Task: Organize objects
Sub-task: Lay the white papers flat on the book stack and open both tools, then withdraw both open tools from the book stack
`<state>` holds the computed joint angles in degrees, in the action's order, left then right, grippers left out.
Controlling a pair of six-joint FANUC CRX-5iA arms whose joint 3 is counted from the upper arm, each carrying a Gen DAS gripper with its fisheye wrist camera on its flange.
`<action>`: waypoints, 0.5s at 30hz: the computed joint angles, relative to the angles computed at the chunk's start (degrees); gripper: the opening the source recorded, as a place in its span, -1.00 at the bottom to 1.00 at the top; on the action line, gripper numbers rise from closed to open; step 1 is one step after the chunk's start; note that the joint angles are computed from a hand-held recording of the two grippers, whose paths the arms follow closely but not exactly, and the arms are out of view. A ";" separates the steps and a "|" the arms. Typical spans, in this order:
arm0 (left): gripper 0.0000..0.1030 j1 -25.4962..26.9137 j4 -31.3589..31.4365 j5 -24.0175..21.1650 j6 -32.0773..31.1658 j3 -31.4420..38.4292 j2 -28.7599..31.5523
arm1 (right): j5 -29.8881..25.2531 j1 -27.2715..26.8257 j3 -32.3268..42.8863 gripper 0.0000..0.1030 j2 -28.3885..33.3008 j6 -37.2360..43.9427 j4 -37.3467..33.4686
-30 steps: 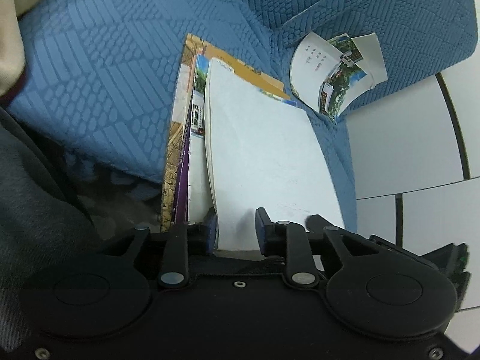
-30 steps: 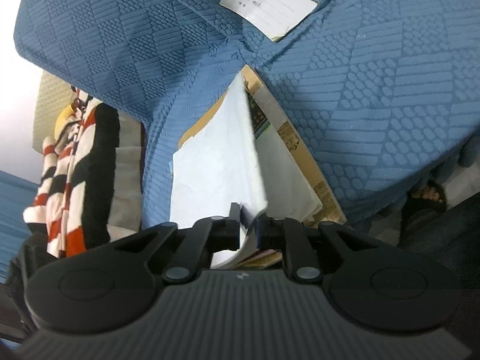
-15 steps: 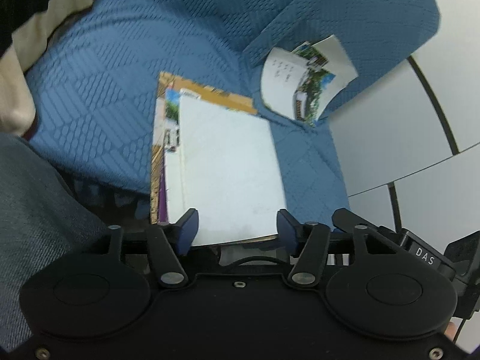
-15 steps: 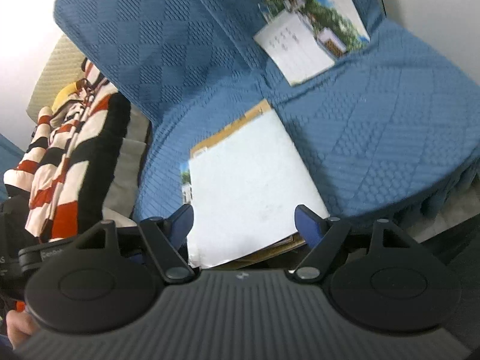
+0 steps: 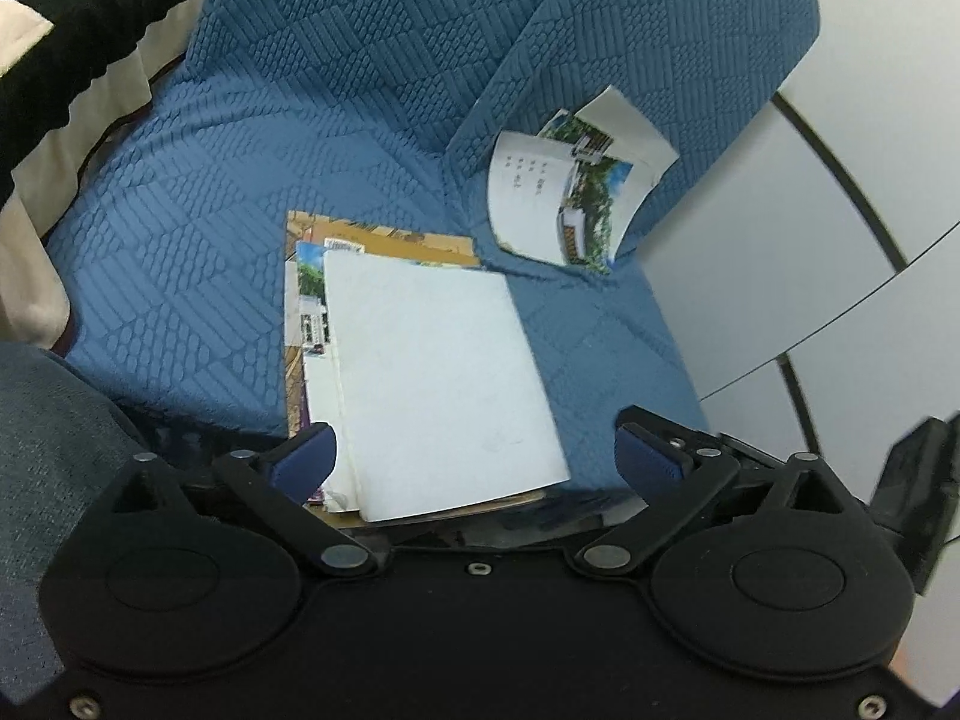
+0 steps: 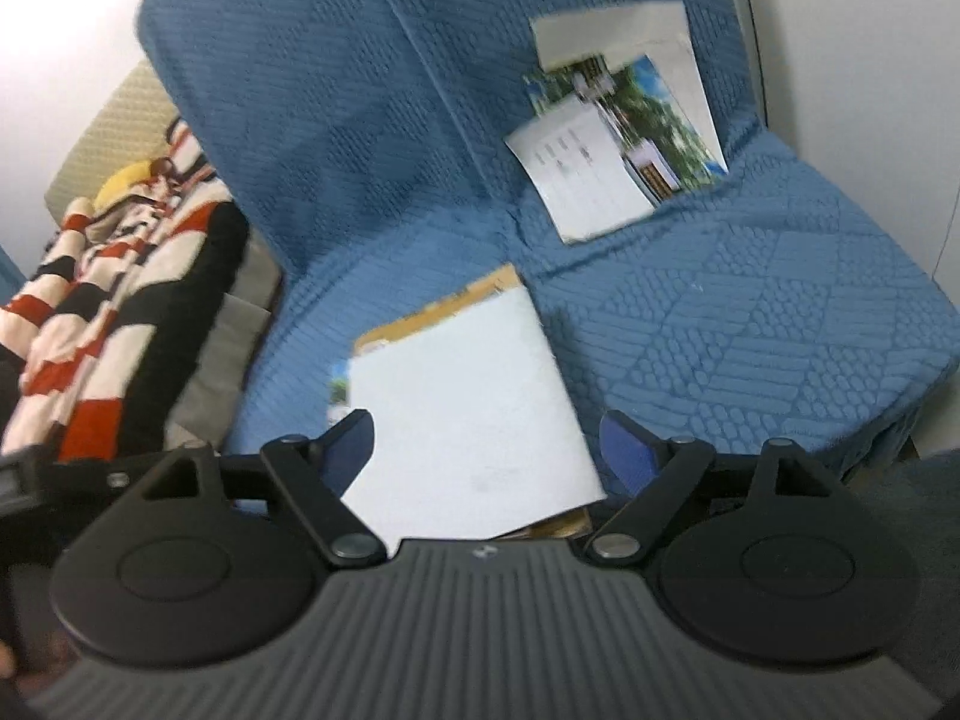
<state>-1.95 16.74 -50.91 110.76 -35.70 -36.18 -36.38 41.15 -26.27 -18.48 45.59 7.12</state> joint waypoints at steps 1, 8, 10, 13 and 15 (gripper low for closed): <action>0.93 -0.20 -0.35 -0.18 0.25 0.14 0.42 | 0.30 -0.53 0.19 0.63 1.18 0.81 -0.85; 0.94 -0.09 -1.43 -0.35 1.64 -0.70 0.97 | 3.35 -2.22 0.69 0.63 8.00 2.43 -0.67; 0.94 0.24 -1.68 -0.66 2.19 -0.79 1.00 | 3.59 -2.81 1.99 0.63 10.08 3.91 -2.18; 0.94 0.55 -2.26 -1.09 2.83 -0.75 0.95 | 4.00 -3.32 3.77 0.63 12.62 6.90 -3.97; 0.94 0.50 -2.67 -1.20 3.26 -0.44 1.33 | 4.02 -3.26 4.59 0.63 14.17 7.79 -3.82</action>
